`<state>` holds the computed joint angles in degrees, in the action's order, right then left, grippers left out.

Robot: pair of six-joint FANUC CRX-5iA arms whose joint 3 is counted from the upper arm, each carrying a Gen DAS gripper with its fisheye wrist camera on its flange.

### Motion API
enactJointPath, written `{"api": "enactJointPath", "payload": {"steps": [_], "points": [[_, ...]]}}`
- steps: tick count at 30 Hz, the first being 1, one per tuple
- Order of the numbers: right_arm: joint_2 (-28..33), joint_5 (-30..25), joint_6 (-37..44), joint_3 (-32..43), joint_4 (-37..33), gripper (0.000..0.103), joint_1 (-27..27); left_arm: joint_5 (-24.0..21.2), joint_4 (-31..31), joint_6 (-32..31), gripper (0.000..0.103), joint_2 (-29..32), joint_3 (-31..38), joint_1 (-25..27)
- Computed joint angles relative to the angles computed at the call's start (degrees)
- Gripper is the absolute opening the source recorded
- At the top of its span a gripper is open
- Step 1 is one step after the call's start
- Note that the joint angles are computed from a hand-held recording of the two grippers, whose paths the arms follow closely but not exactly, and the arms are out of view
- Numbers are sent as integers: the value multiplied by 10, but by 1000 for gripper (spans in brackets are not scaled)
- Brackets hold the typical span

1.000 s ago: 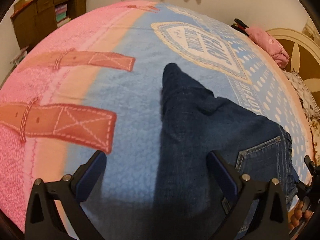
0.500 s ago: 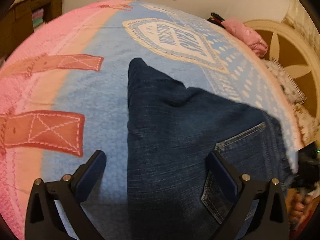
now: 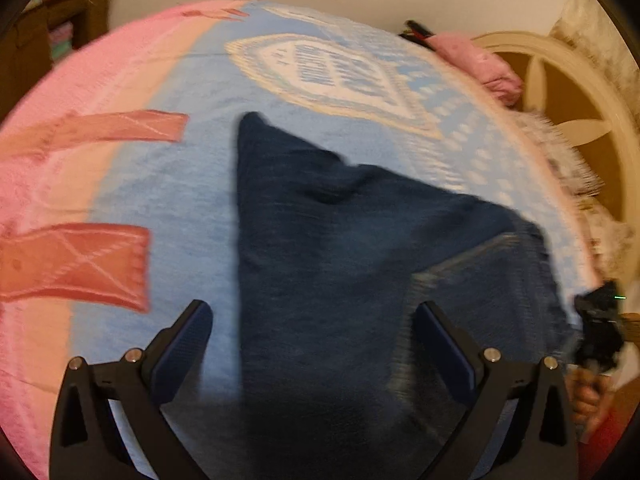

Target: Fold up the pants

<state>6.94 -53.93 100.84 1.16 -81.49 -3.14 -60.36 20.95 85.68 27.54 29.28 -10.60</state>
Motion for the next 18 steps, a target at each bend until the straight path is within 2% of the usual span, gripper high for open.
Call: {"api": "enactJointPath", "payload": {"steps": [1, 3, 5, 8, 11, 14, 16, 17, 18], "points": [[15, -24, 10, 11, -16, 36, -6, 0, 23, -16, 103, 0, -7, 1], [34, -42, 22, 38, -16, 53, 5, -9, -8, -19, 103, 4, 9, -10], [44, -46, 37, 70, 9, 63, 28, -20, -23, -13, 103, 11, 24, -13], [34, 1, -49, 100, 164, 63, 75, -8, 13, -13, 103, 3, 6, 0], [-2, 88, -102, 57, 202, 63, 73, 8, 12, 16, 103, -8, -9, 13], [4, 65, -72, 59, 183, 62, 60, 18, 16, 43, 103, -16, -19, 23], [5, 61, -79, 65, 219, 62, 77, 38, -4, 65, 103, -28, -27, 24], [13, 44, -80, 78, 236, 62, 86, 55, -8, 70, 103, -38, -38, 25], [26, 11, -65, 95, 222, 62, 83, 62, -9, 71, 103, -42, -43, 27]]}}
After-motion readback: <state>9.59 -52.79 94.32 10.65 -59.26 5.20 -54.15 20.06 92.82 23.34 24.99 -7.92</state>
